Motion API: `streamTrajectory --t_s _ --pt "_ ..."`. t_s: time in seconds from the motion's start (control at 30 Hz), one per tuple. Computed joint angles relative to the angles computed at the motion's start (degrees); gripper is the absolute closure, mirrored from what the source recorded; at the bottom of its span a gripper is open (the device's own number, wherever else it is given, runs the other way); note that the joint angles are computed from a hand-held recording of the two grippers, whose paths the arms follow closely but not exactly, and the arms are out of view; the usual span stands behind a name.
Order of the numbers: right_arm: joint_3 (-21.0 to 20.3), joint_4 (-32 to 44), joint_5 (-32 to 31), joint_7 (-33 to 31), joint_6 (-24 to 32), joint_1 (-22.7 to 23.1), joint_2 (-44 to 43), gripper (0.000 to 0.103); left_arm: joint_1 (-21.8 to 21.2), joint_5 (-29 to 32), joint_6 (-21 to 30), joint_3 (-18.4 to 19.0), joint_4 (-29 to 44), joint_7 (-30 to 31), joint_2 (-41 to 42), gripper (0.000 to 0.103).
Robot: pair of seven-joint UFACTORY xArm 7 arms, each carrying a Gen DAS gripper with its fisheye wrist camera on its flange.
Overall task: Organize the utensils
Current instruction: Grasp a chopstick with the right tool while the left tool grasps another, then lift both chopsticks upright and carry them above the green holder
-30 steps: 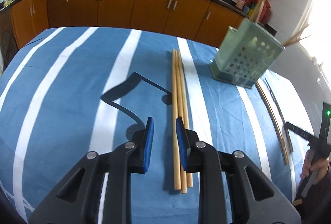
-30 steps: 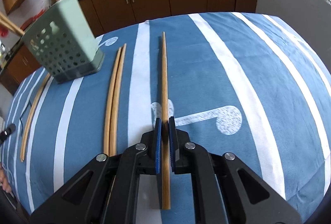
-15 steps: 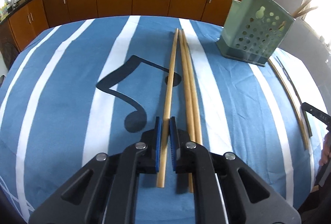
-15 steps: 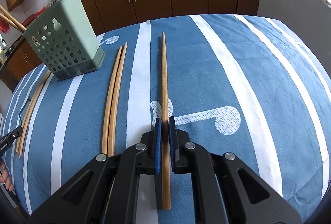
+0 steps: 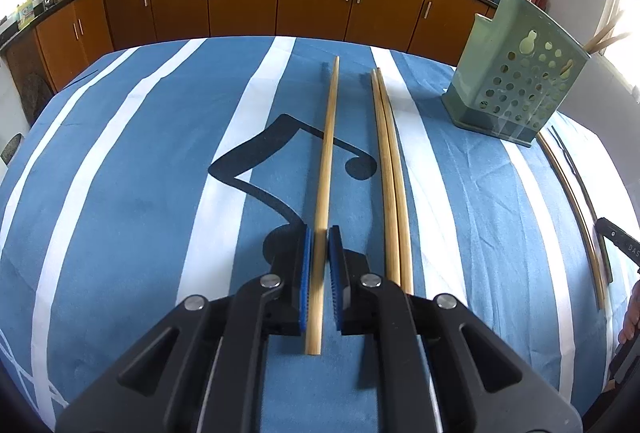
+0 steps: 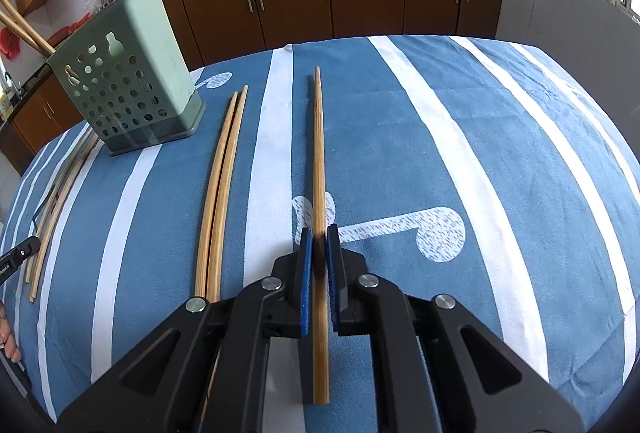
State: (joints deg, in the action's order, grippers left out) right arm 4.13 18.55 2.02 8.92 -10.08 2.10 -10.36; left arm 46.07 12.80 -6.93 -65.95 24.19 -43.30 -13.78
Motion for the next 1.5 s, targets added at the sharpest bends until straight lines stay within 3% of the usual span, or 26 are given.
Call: streamTrajectory --t_s 0.23,0.6,0.7,0.83,1.0,1.5 --pt "-1.1 -1.7 -0.6 0.3 0.3 1.2 -1.9 0.095 -1.5 -0.9 -0.9 1.2 -0.9 1.0 -0.2 0.092" --pt "-7.0 -2.8 -1.8 1.2 0.7 6.2 -3.4 0.095 -7.3 -2.4 -0.2 5.3 -2.3 1.5 -1.6 0.095" --pt "-10.9 -3.8 -2.2 1.6 -0.3 9.3 -5.3 0.095 -13.5 -1.8 1.1 12.1 -2.4 1.9 -0.9 0.095" --pt "-10.6 -4.9 -2.5 1.3 -0.9 8.2 -9.3 0.095 -21.3 -1.5 0.5 20.2 -3.5 2.1 -3.6 0.095" --pt "-10.7 -5.3 -2.2 1.0 -1.5 7.4 -12.4 0.095 -27.1 -2.7 0.3 26.6 -4.4 3.0 -7.3 0.095" --pt "-10.4 -4.5 -2.4 1.3 -5.6 5.7 -16.6 0.095 -28.6 -6.6 -2.1 30.4 -2.6 4.8 -15.8 0.096"
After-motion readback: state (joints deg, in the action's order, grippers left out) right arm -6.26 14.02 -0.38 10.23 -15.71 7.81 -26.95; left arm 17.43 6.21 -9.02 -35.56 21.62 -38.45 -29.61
